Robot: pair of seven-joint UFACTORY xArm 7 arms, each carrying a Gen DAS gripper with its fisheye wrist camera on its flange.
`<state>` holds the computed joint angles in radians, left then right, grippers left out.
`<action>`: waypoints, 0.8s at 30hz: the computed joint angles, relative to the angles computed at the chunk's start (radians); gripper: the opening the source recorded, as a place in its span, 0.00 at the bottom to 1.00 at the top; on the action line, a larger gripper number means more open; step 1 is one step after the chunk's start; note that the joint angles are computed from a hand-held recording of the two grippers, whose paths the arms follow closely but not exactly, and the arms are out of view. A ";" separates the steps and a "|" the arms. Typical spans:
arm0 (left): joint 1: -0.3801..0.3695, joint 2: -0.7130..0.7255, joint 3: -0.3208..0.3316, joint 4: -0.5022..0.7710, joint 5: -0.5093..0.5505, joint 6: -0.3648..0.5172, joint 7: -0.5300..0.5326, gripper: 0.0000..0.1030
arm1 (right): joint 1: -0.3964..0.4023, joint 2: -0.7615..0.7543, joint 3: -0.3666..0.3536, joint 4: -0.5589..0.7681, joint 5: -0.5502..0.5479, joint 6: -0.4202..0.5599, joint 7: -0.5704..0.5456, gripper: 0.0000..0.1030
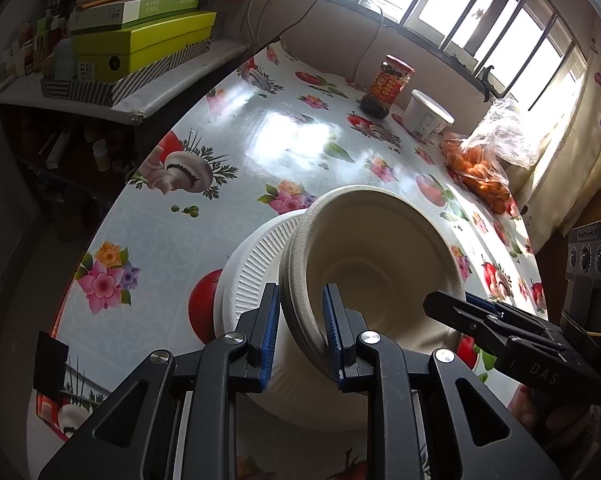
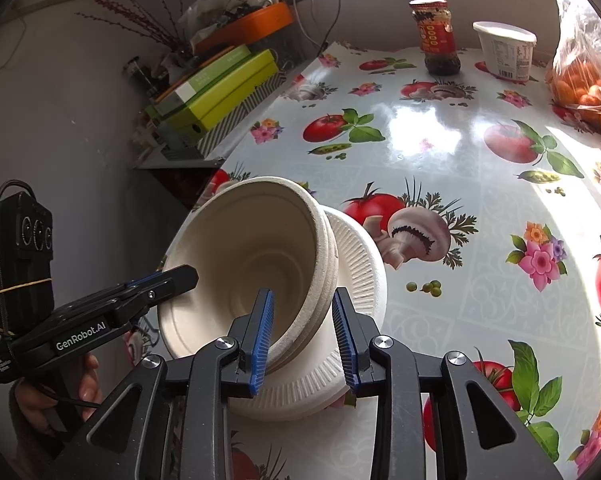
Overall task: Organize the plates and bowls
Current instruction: 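Lower the beige bowl stack onto the white plate stack with both grippers, then open the left gripper off the bowl rim while the right gripper opens and withdraws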
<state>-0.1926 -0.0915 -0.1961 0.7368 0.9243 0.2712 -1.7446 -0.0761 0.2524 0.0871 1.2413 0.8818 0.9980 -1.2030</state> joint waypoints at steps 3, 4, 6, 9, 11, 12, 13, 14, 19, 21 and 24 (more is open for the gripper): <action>-0.003 -0.002 -0.001 0.000 -0.008 0.007 0.004 0.22 | 0.000 -0.005 0.001 -0.006 0.005 -0.004 -0.007 0.33; -0.003 -0.002 -0.001 0.001 -0.012 0.010 0.008 0.22 | 0.000 -0.008 0.001 -0.010 0.008 -0.007 -0.011 0.33; -0.004 -0.004 -0.002 0.001 -0.014 0.017 0.007 0.23 | 0.001 -0.014 0.000 -0.016 0.011 -0.014 -0.018 0.36; -0.007 -0.007 -0.007 0.003 -0.013 0.034 0.004 0.23 | 0.001 -0.022 -0.002 -0.026 0.021 -0.026 -0.034 0.39; -0.010 -0.015 -0.012 0.003 -0.006 0.054 -0.004 0.25 | 0.000 -0.027 -0.004 -0.031 0.027 -0.030 -0.046 0.42; -0.012 -0.018 -0.016 0.004 -0.002 0.065 -0.009 0.26 | -0.001 -0.029 -0.005 -0.033 0.031 -0.029 -0.051 0.43; -0.012 -0.023 -0.017 0.003 0.004 0.069 -0.015 0.31 | -0.003 -0.031 -0.007 -0.034 0.035 -0.027 -0.056 0.44; -0.011 -0.028 -0.018 0.000 0.008 0.069 -0.022 0.35 | -0.003 -0.032 -0.008 -0.036 0.038 -0.027 -0.059 0.45; -0.017 -0.053 -0.042 0.000 0.020 0.131 -0.041 0.40 | -0.007 -0.053 -0.014 -0.058 0.065 -0.040 -0.102 0.47; -0.023 -0.058 -0.048 0.002 0.018 0.151 -0.043 0.40 | -0.008 -0.062 -0.018 -0.067 0.074 -0.044 -0.121 0.47; -0.031 -0.064 -0.058 0.002 0.019 0.171 -0.061 0.40 | -0.007 -0.076 -0.023 -0.084 0.088 -0.056 -0.148 0.48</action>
